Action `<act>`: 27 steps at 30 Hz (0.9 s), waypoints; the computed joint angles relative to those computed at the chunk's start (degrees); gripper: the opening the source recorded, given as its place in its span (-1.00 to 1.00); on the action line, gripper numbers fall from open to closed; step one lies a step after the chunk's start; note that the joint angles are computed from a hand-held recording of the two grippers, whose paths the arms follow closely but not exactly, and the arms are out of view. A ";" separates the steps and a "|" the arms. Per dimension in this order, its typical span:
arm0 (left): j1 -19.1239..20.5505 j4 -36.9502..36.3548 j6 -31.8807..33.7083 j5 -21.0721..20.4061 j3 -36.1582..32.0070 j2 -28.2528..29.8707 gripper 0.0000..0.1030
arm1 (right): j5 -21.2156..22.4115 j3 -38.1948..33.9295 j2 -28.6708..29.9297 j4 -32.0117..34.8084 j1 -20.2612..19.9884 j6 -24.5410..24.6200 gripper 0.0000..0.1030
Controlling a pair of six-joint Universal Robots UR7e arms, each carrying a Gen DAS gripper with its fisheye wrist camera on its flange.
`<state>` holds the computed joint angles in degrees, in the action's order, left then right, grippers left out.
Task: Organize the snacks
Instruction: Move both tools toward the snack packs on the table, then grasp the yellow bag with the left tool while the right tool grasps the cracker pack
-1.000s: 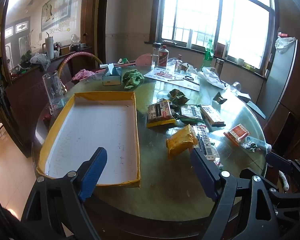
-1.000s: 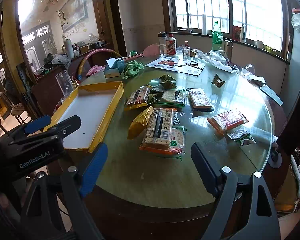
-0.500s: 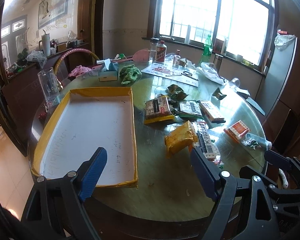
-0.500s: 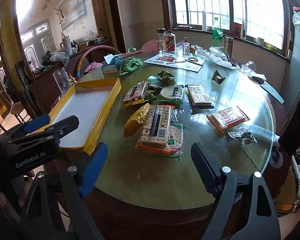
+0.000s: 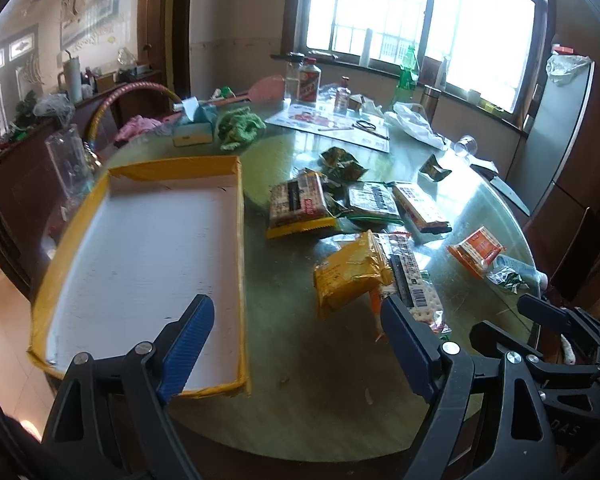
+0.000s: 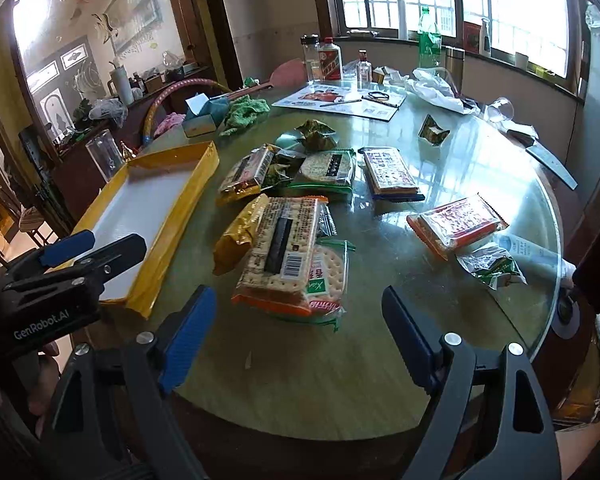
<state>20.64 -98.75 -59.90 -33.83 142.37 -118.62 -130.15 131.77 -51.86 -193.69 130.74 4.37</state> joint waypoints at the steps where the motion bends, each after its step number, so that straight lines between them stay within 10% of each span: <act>1: 1.17 -3.67 2.77 -0.59 0.32 0.79 0.66 | 0.45 0.11 0.16 -0.69 -0.55 -0.51 0.66; 9: 8.25 -23.61 18.26 -7.44 0.44 7.59 0.66 | 3.69 -0.92 1.69 -1.40 -3.96 -2.22 0.65; 27: 21.07 -37.04 30.67 -14.25 -4.47 21.99 0.63 | 3.61 -0.79 2.53 -1.36 -6.27 -3.43 0.63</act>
